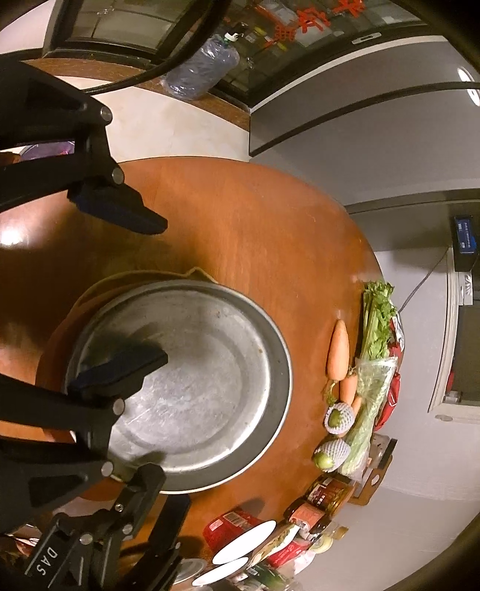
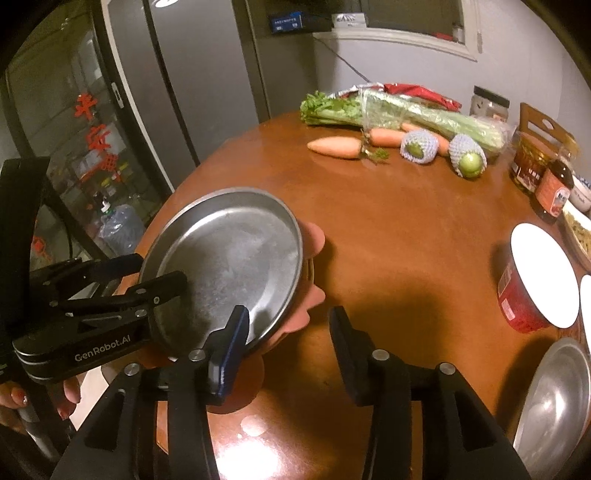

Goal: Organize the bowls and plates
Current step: 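Open the left tool and withdraw it from the grey pan rim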

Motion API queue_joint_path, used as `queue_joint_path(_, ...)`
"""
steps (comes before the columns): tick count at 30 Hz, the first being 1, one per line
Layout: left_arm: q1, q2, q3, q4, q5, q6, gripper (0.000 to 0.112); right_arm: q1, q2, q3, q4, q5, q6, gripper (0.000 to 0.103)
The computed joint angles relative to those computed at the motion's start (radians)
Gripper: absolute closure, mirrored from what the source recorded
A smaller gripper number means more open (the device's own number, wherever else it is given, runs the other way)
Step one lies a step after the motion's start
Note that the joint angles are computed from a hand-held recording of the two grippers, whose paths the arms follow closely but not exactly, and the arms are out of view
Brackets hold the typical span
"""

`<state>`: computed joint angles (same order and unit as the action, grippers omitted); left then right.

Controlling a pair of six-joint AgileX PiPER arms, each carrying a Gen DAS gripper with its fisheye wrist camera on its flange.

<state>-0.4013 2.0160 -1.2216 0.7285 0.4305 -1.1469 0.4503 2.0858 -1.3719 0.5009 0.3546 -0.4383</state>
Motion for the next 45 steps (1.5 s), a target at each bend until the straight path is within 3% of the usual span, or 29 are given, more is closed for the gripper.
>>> queue_joint_path(11, 0.020, 0.016, -0.016, -0.168, -0.075, 0.175, 0.048, -0.025, 0.039, -0.045, 0.116, 0.072, -0.080, 0.055)
queue_joint_path(28, -0.021, 0.146, -0.254, -0.308, 0.016, 0.378, 0.048, -0.060, 0.059, -0.065, -0.043, 0.022, 0.058, 0.055)
queue_joint_path(45, -0.040, 0.236, -0.419, -0.382, 0.076, 0.471, 0.048, -0.133, 0.081, -0.108, -0.002, 0.061, 0.029, 0.055)
